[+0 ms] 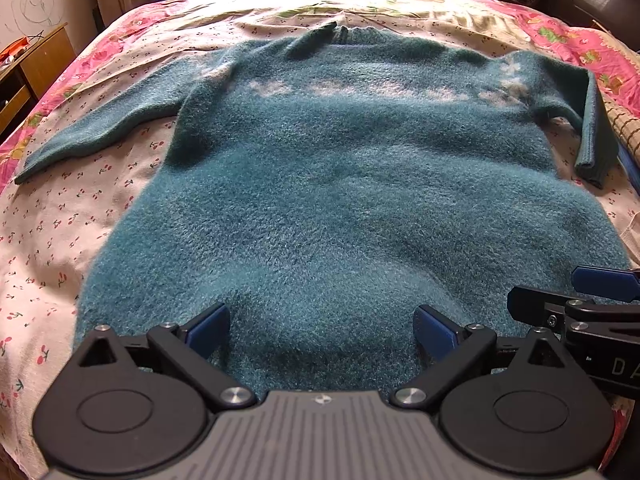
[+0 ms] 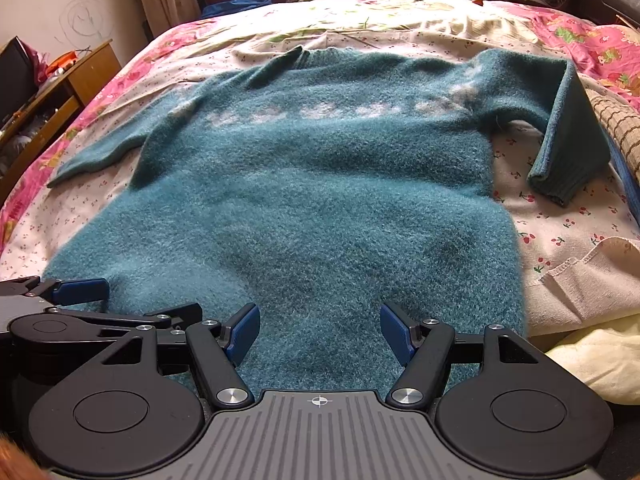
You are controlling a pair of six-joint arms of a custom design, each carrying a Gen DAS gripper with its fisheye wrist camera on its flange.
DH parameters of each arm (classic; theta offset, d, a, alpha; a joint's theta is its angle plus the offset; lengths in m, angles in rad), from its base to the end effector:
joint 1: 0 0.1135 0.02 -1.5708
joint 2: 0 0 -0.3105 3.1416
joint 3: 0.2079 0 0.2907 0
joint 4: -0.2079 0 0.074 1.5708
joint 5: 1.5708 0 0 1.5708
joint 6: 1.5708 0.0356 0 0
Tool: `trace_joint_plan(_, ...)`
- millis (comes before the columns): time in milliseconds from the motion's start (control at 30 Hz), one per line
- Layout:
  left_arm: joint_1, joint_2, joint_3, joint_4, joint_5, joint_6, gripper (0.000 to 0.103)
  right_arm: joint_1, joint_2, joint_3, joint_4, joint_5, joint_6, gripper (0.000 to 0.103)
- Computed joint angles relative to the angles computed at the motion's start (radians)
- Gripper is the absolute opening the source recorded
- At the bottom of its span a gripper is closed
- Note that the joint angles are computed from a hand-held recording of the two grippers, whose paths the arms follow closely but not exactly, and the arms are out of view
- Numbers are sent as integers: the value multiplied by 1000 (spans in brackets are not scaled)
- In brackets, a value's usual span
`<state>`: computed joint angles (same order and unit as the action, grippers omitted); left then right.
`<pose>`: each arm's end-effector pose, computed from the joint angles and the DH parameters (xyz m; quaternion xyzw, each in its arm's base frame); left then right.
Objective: Fold small clothes
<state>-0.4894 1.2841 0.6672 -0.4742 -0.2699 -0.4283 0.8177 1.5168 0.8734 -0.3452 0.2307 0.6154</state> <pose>0.2241 -0.1086 0.1996 -0.0025 0.9631 0.0129 0.2689 0.2293 0.2327 0.2102 -0.0632 0.9500 0.1041 0.2874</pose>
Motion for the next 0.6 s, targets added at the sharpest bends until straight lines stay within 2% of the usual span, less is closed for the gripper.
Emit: trace_joint_plan(600,-2,9,2,-2,7,-4,103,0,6,1,1,-2,3,67)
